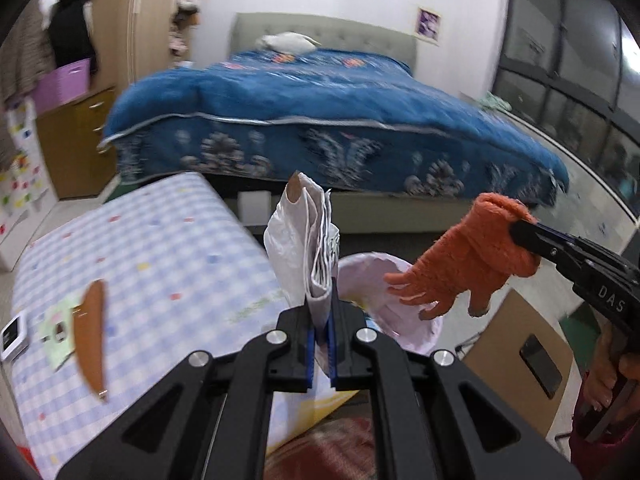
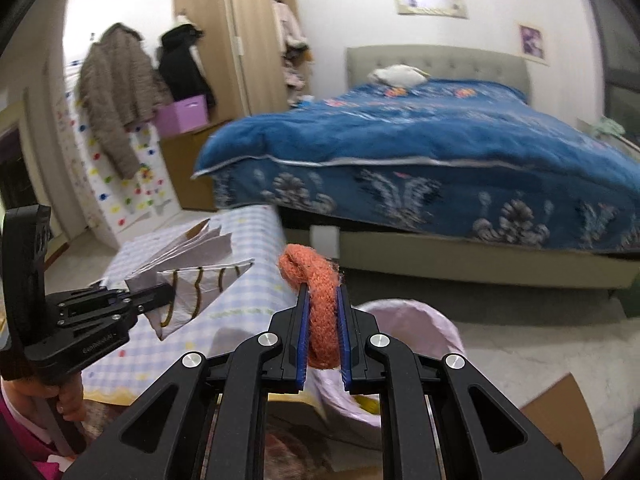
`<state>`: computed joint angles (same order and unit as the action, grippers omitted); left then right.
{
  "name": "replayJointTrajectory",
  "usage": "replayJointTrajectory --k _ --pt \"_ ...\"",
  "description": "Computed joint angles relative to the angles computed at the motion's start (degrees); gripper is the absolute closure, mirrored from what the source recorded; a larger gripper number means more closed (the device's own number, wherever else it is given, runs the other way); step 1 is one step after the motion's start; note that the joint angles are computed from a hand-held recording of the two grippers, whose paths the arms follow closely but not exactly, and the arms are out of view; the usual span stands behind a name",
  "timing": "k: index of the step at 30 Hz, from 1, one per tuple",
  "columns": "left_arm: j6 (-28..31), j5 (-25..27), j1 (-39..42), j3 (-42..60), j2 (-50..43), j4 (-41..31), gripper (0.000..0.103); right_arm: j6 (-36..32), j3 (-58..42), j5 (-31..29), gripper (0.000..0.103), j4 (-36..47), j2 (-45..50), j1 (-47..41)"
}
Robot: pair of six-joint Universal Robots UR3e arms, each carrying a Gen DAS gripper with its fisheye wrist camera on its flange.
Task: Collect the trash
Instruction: 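Carry the paper and glove over the wastebasket and open both tools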
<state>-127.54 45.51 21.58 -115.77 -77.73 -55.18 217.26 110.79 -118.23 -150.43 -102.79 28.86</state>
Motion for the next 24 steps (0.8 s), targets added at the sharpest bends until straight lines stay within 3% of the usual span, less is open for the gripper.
replayJointTrajectory --k 4,9,19,21,23,24 --pt "-6.3 4.3 -9.4 0.4 -6.9 10.4 0.1 0.9 7.0 2.9 0.09 -0.3 -4.2 -4.7" --pt "-11.9 8.5 -17.3 3.6 -15.3 18.1 0.1 -0.1 12.7 8.4 0.09 -2.9 -5.8 -11.4" --pt "-19.2 12.8 -27.1 17.1 -31.0 21.2 0.098 -4.2 17.7 18.8 0.087 -11.2 -2.1 -23.5" --pt "-20.3 13.3 -28.0 20.1 -33.5 20.6 0.087 -4.9 18.4 21.3 0.085 -13.1 -0.7 -26.0" --pt "-21.8 13.8 -27.9 21.3 -34.4 21.0 0.046 -5.4 19.0 23.4 0.071 -13.1 -0.3 -28.1" --pt "-22.6 13.7 -27.5 20.9 -34.2 21.9 0.042 -5.2 19.0 22.8 0.068 -13.1 -0.2 -28.2"
